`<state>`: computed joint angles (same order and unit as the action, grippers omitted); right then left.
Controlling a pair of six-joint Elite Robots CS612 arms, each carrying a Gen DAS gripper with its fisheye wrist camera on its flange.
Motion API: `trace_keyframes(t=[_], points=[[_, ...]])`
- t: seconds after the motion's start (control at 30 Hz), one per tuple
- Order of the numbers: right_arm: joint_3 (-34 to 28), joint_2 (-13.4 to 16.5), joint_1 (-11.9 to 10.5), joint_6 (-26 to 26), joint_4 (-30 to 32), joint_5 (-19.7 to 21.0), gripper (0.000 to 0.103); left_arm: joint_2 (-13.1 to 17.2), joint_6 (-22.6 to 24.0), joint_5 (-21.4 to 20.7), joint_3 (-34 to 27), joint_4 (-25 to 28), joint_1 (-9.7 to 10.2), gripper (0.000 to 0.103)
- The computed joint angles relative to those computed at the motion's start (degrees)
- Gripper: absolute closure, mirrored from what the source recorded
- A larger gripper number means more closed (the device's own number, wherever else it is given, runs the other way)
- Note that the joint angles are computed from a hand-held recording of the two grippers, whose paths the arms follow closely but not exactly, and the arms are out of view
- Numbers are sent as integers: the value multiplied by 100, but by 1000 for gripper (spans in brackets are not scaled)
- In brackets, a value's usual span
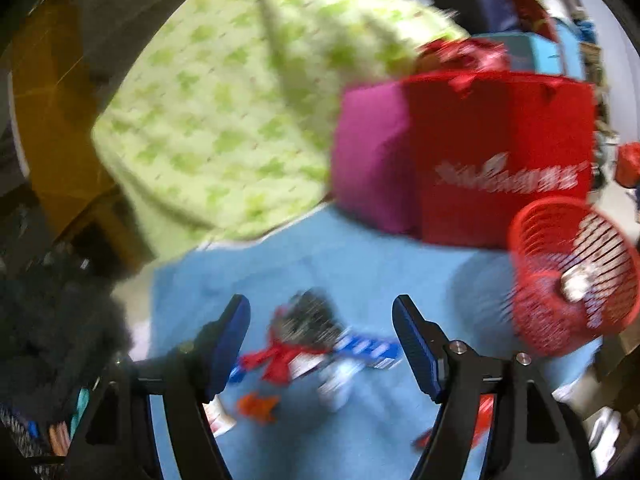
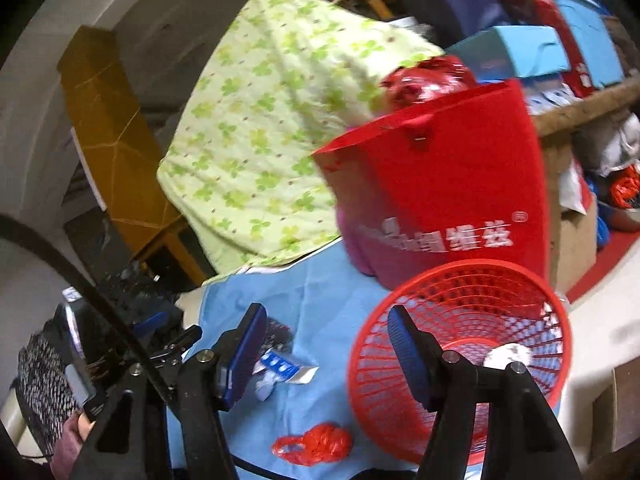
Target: Collect trash
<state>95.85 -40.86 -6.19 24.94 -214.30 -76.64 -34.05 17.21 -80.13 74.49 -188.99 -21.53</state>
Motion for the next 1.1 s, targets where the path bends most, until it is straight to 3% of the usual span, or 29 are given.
trace_keyframes(t=[0.07, 0.2, 0.33, 0.37, 0.5, 0.57, 0.6, 0.83, 0.93, 1.1], points=[[-39, -5, 79, -216, 170, 194, 36, 54, -174, 161, -22, 222, 108, 29], [-263, 138, 186, -387, 942, 997, 36, 197, -683, 457, -48, 755, 343, 29], [-808, 518, 452, -733, 2394, 981, 36, 291, -1275, 604, -26, 1330, 533, 29], [-961, 631, 533, -843, 2638, 736, 36, 291, -1347, 625, 24, 1364, 562, 29], [-1740, 1124, 803, -1307, 3586, -866, 36, 264, -1439, 637, 202, 1351, 630, 29], [-2146, 1332, 823, -1268, 4358, -1154, 37, 253, -1439, 648, 261, 1307, 656, 29], [-2234, 1395, 799, -1230, 4450, -1096, 38, 249, -1455, 648, 280, 1292, 668, 29], [-1913, 1172, 782, -1447, 4018, -874, 59, 247, -1655, 524, 265, 1326, 728, 29], [-1509, 930, 711, -1327, 3194, -529, 59, 242, -1744, 488, 266, 1299, 750, 29], [-817, 445, 616, -1285, 1336, -865, 59, 218, -1884, 599, 283, 1333, 791, 29]])
